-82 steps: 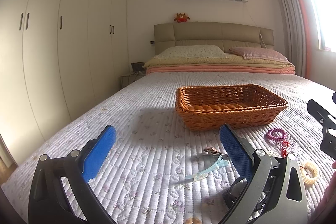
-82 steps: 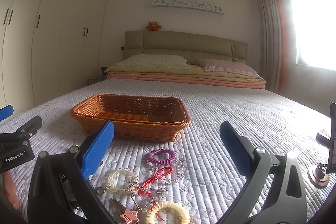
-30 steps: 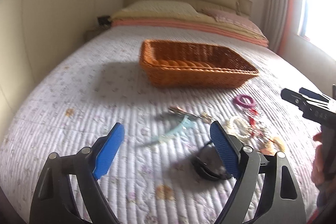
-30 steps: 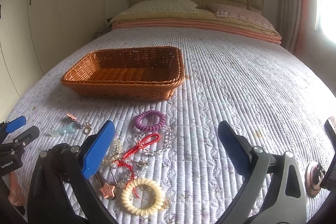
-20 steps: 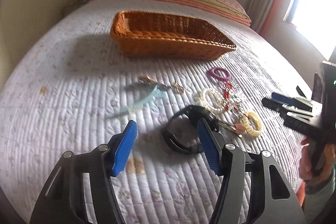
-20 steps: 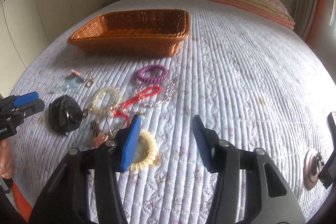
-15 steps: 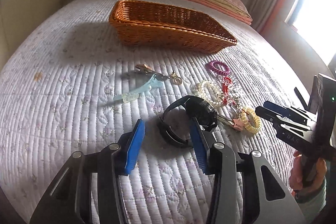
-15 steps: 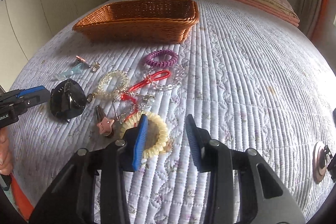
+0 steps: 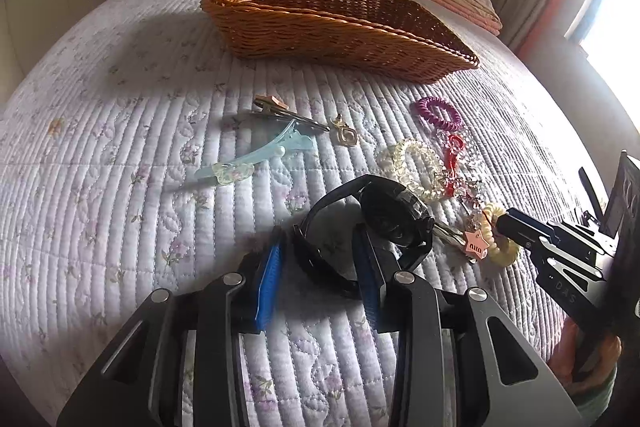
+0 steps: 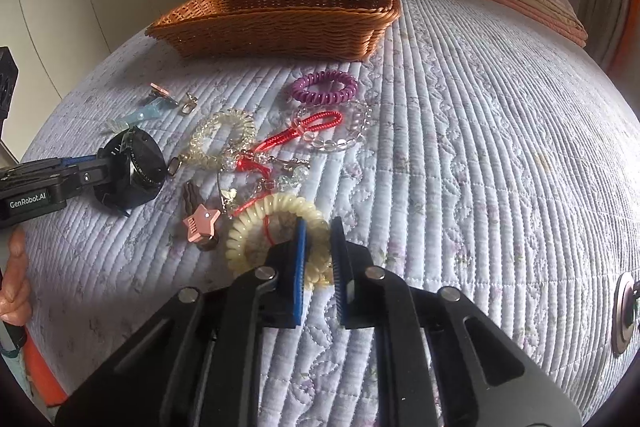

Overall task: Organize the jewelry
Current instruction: 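Grasp the black watch with the left tool while the right tool grasps the cream coil hair tie, then carry the watch and hair tie into the wicker basket and release both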

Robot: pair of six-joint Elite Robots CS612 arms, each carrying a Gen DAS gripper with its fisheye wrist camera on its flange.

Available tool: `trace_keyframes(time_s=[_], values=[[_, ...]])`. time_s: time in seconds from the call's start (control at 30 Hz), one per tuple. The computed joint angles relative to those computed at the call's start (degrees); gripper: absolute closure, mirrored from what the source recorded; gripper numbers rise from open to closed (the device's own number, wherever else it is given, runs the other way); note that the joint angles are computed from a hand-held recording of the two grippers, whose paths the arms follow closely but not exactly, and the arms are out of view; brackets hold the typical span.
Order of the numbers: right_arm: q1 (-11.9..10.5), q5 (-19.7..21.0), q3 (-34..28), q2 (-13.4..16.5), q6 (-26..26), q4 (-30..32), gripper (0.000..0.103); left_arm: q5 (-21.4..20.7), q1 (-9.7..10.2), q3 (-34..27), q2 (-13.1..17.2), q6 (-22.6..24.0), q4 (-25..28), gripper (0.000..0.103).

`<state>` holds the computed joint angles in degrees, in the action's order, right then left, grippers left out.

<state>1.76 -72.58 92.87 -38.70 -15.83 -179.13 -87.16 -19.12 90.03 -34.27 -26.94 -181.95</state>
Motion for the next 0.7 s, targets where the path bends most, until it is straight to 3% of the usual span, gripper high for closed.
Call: trace_keyframes(time_s=[0.03,0.23,0.7], values=[[-0.02,0.1,0.11,-0.01,-0.21,-0.23,0.093,0.88,-0.18,-0.47,0.18,0.13,0.62,0.081],[0.05,-0.46,0.93,-0.21,-0.17,-2.51,0.093,1.19,-0.11,-0.44,0.73,-1.28,-1.96,0.092],[-0.75,2.82,1.49,-1.17,3.69,-8.81,0.093,3.51,-0.54,2.45,-0.96,0.36,-12.23,0.093]])
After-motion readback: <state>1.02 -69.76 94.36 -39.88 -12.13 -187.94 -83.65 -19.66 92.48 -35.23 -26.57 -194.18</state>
